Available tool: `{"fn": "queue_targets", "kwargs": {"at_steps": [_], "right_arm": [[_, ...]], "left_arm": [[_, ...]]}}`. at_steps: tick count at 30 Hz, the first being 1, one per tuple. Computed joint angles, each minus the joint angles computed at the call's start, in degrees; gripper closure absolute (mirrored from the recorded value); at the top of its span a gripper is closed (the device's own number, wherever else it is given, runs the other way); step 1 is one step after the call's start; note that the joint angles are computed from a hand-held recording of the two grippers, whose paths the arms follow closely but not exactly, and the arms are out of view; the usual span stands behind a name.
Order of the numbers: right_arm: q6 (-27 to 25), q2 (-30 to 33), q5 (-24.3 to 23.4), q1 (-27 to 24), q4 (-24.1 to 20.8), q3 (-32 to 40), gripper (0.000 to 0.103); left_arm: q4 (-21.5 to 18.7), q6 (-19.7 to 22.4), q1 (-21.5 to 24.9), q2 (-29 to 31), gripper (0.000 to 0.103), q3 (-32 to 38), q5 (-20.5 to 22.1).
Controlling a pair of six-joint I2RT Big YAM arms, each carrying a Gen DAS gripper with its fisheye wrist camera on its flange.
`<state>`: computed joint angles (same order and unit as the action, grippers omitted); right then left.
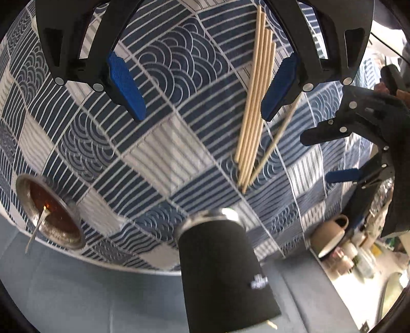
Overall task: Organize utensils
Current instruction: 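Lower both open tools onto the wooden sticks on the cloth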
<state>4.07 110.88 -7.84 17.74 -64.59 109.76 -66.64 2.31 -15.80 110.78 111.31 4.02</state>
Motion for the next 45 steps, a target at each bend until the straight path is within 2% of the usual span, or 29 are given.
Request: {"fn": "queue_targets", "kwargs": {"at_steps": [7,11,17,21,23,28,32,34,35,37,40,41,42,43,44,45], "right_arm": [[-1.9,-0.5,0.6,0.4,-0.4,-2.4,0.016],[-1.3,-0.6,0.8,0.3,-0.6,-3.1,0.016],[0.8,1.2,3.0,1.2,-2.7,-0.8,0.016],[0.8,3.9,6.6,2.6,-6.7,3.6,0.016],[0.5,5.3,6.7,2.9,-8.7,5.8,0.016],[3.6,8.9,9.1,3.6,-15.1,11.8,0.013],[2.3,11.6,12.6,4.9,-19.5,16.7,0.014],[1.9,13.6,9.3,4.5,-23.1,20.5,0.027],[1.3,14.3,9.2,4.5,-24.1,21.8,0.036],[-0.8,14.0,8.8,4.3,-24.6,21.8,0.047],[-1.8,12.9,8.5,3.8,-25.1,20.7,0.07],[-2.0,12.3,8.6,3.5,-24.9,19.7,0.083],[-2.2,11.8,8.6,3.1,-24.9,18.9,0.093],[-2.5,11.5,8.9,2.9,-24.6,18.3,0.097],[-2.9,11.0,9.2,2.7,-24.2,17.5,0.099],[-3.0,10.6,9.3,2.5,-23.9,16.9,0.099]], "left_arm": [[-1.0,2.1,-0.6,0.8,0.006,-0.7,-1.3],[-1.9,3.3,-1.0,1.9,0.006,-0.5,-2.2],[-2.0,2.5,-1.6,2.2,0.005,-0.3,-3.3],[-2.6,1.6,-1.5,2.3,0.005,-0.2,-3.4],[-2.7,1.9,-1.3,2.1,0.005,-0.6,-3.3],[-2.8,2.5,-0.7,1.0,0.004,-2.0,-3.1],[-3.4,2.4,-0.5,0.4,0.005,-2.7,-3.3],[-5.0,2.0,-0.4,0.7,0.005,-2.1,-3.2],[-6.6,2.3,-0.4,1.1,0.007,-1.2,-3.1],[-7.8,4.6,0.1,0.3,0.011,-2.0,-2.5],[-8.4,6.4,1.2,-1.7,0.026,-4.0,-1.9],[-8.8,6.2,1.6,-2.2,0.039,-4.3,-1.9],[-9.3,5.9,2.1,-2.6,0.056,-4.5,-1.9],[-10.2,5.6,2.8,-2.9,0.065,-4.5,-1.8],[-10.9,5.3,3.3,-3.0,0.084,-4.4,-1.6],[-12.0,4.9,4.3,-3.0,0.095,-4.3,-0.8]]}}
